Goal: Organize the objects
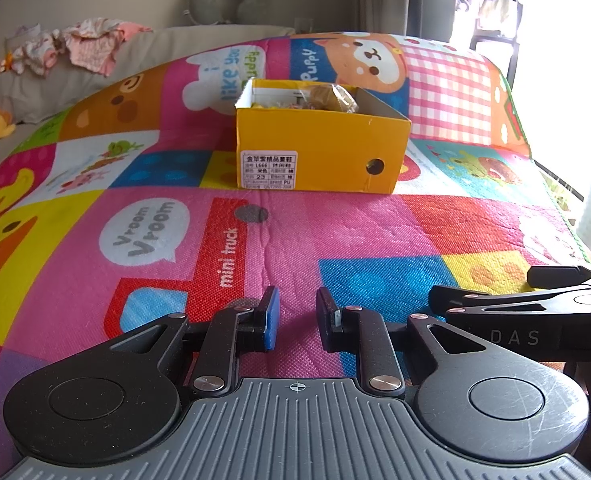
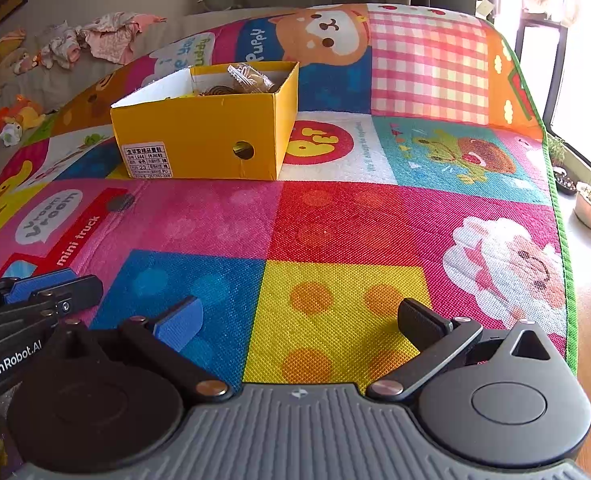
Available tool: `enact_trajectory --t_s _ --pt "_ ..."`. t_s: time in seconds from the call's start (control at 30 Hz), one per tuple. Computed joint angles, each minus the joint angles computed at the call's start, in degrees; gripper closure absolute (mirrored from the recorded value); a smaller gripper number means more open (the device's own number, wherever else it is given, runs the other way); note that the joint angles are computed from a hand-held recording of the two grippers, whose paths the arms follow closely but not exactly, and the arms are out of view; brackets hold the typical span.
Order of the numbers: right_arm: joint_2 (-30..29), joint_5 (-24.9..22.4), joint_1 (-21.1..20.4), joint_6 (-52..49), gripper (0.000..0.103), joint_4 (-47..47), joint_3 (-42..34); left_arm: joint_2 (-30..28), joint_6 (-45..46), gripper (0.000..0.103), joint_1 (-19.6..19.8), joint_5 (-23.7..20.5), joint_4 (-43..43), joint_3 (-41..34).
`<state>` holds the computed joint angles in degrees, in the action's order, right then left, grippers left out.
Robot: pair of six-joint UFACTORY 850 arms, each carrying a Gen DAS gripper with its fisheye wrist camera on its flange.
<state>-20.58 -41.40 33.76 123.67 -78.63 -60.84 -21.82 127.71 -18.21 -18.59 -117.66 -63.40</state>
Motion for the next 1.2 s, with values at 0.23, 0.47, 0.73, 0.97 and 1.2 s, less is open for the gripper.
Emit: enact_trajectory --t_s 0.23,0.47,0.73,0.97,1.2 --pt "0.23 -0.30 0.16 1.35 0.000 -1.23 0.56 -0.02 -0.27 0.081 0.04 -0.08 0.20 -0.01" --pt "0.07 -1.13 0.40 2.18 0.000 -2.06 0.76 -0.01 -0.31 0.081 0.05 -0.09 0.24 0.00" --pt "0.27 -0.55 0.28 2.88 0.000 -3.17 1.22 0.23 2.77 0.080 -0.56 0.73 -2.39 0.40" --pt "0.37 -0.42 0.19 2.63 0.000 -3.20 1.23 0.33 2.19 0.081 -0.60 0.57 -2.10 0.51" --pt "0.53 -0.35 0.02 2.43 0.000 -3.26 1.41 0.37 0.49 0.080 -0.50 0.06 -0.94 0.57"
